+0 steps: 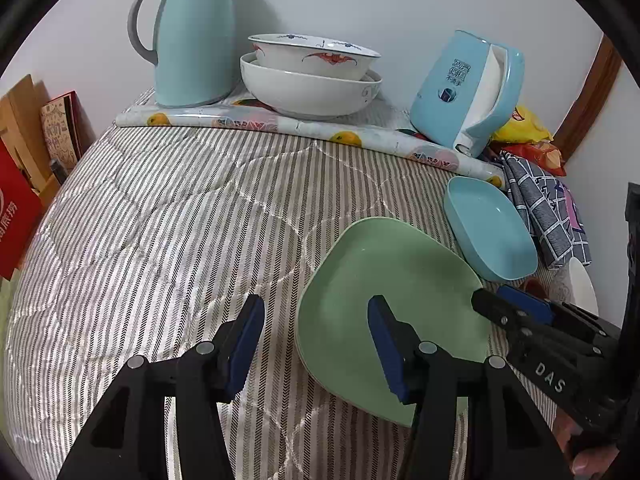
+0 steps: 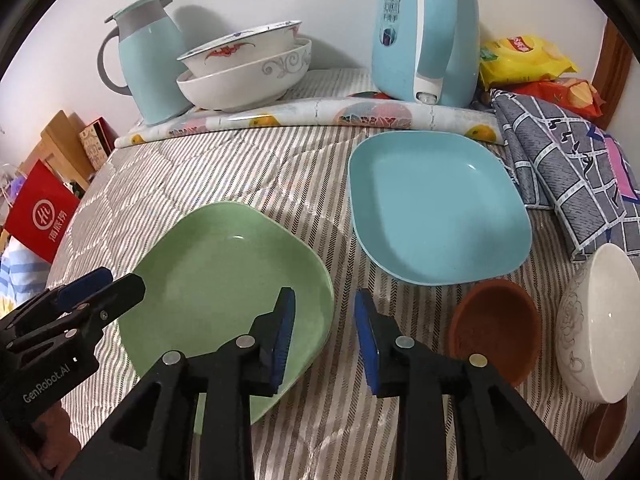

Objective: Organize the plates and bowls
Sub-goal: 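Move both grippers toward the light-blue square plate rim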

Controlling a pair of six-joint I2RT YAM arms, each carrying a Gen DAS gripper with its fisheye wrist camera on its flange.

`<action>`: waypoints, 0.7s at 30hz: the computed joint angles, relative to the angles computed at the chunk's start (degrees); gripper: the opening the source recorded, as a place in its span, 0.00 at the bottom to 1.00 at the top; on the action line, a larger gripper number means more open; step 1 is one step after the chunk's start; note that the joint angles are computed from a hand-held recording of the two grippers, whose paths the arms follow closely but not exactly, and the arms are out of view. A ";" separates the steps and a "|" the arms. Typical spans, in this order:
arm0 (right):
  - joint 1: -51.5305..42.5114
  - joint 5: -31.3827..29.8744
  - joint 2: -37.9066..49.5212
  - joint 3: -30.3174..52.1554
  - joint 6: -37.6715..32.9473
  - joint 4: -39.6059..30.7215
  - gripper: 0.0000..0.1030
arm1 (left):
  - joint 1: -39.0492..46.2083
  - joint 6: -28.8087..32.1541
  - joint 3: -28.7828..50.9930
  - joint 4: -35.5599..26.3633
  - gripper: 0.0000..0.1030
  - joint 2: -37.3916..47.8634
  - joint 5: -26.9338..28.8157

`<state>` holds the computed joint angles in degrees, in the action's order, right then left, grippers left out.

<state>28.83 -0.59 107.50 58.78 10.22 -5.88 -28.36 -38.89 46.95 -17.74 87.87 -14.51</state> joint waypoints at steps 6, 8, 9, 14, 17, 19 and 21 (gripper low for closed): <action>-0.66 1.07 -5.86 -5.24 1.12 1.61 0.49 | -2.38 -1.59 1.03 -2.47 0.51 -1.45 -2.00; -1.70 0.59 -8.66 -7.39 1.30 1.91 0.54 | -3.50 -2.09 1.68 -3.58 0.51 -1.78 -2.65; -2.30 0.55 -9.87 -8.25 1.17 2.04 0.54 | -4.19 -2.48 2.04 -4.16 0.51 -1.96 -3.24; -5.24 0.94 -16.89 -12.56 1.12 1.04 0.59 | -7.71 -5.05 4.36 -6.79 0.51 -2.59 -6.28; -6.72 1.33 -20.84 -14.65 0.21 0.17 0.59 | -9.24 -5.90 5.73 -7.79 0.51 -2.92 -6.54; -7.84 1.73 -23.77 -16.09 -0.09 -0.75 0.59 | -10.61 -6.06 6.55 -8.26 0.51 -3.14 -7.03; -9.29 0.01 -26.31 -17.29 -0.57 -1.85 0.59 | -12.25 -6.32 7.46 -8.88 0.51 -3.34 -7.71</action>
<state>19.54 -0.58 81.19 41.49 9.66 -7.73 -40.61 -45.20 54.42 -26.62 84.54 -22.22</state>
